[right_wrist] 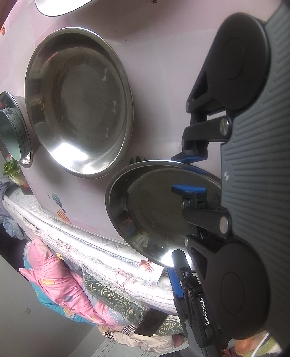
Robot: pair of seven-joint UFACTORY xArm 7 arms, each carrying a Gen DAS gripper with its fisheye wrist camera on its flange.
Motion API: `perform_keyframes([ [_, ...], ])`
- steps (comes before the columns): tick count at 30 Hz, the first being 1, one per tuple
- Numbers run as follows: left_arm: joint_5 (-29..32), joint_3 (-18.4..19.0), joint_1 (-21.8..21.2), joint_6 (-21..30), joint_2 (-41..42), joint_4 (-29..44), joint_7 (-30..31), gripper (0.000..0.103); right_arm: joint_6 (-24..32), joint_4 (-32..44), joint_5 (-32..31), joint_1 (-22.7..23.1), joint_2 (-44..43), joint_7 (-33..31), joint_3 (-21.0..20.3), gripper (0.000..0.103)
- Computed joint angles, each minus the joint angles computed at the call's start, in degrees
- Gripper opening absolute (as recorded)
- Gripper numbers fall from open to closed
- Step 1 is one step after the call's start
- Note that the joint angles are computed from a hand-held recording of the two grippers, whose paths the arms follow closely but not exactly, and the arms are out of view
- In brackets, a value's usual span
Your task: Organize plates and bowls
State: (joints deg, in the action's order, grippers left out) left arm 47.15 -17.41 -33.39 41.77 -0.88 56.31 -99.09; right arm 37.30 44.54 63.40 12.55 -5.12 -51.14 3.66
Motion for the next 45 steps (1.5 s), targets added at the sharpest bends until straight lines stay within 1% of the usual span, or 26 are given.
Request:
perform_keyframes([
  [4, -0.5, -0.5, -0.6, 0.6, -0.1, 0.4, 0.3, 0.069, 0.7, -0.4, -1.1, -0.2, -0.6, 0.3, -0.2, 0.021],
  [10, -0.9, -1.0, -0.8, -2.8, -1.3, -1.2, 0.3, 0.069, -0.5, -0.9, -1.1, -0.5, -1.3, 0.1, -0.7, 0.021],
  [14, 0.0, -1.4, -1.0, -0.2, -0.2, 0.1, 0.8, 0.070, -1.3, -1.0, 0.0, -0.6, -1.2, -0.4, -1.0, 0.021],
  [18, -0.9, -0.5, -1.1, 0.1, 1.3, 0.9, 2.5, 0.070, -1.5, -1.2, 0.3, -0.7, -1.1, -0.8, -1.1, 0.021],
  [22, -0.9, 0.2, -1.7, 1.6, 2.8, 2.1, 3.6, 0.069, -2.1, -1.7, 0.4, -0.5, -1.0, -1.2, -0.8, 0.021],
  [26, -0.8, 0.9, -2.3, 1.8, 3.8, 2.9, 4.1, 0.066, -2.6, -1.6, 1.4, -0.2, -0.5, -2.2, -0.5, 0.020],
  [29, -1.1, 1.3, -2.5, 0.8, 4.0, 3.2, 4.3, 0.065, -2.1, -1.4, 1.7, -0.1, -0.4, -2.7, -0.4, 0.021],
  [31, -1.5, 1.3, -2.9, 1.8, 4.2, 3.9, 4.5, 0.065, -2.8, -1.6, 1.3, 0.0, -0.7, -2.7, -0.1, 0.021],
  [35, -2.3, 1.3, -3.0, -0.5, 3.4, 3.0, 4.4, 0.065, -2.3, -2.0, 0.7, -0.2, -1.2, -2.6, -0.6, 0.022],
  [37, -1.8, 1.1, -3.2, 0.2, 3.8, 3.4, 4.8, 0.065, -1.8, -2.1, 1.1, -0.5, -1.3, -3.0, -1.0, 0.022],
  [38, -1.5, 1.0, -3.5, 1.5, 4.5, 4.3, 5.4, 0.065, -1.7, -2.1, 1.3, -0.5, -1.2, -3.1, -1.1, 0.022],
  [45, -1.9, 1.9, -5.0, 5.2, 7.4, 7.4, 8.0, 0.066, -4.0, -2.7, 2.1, 0.1, -1.5, -4.6, -0.4, 0.022],
])
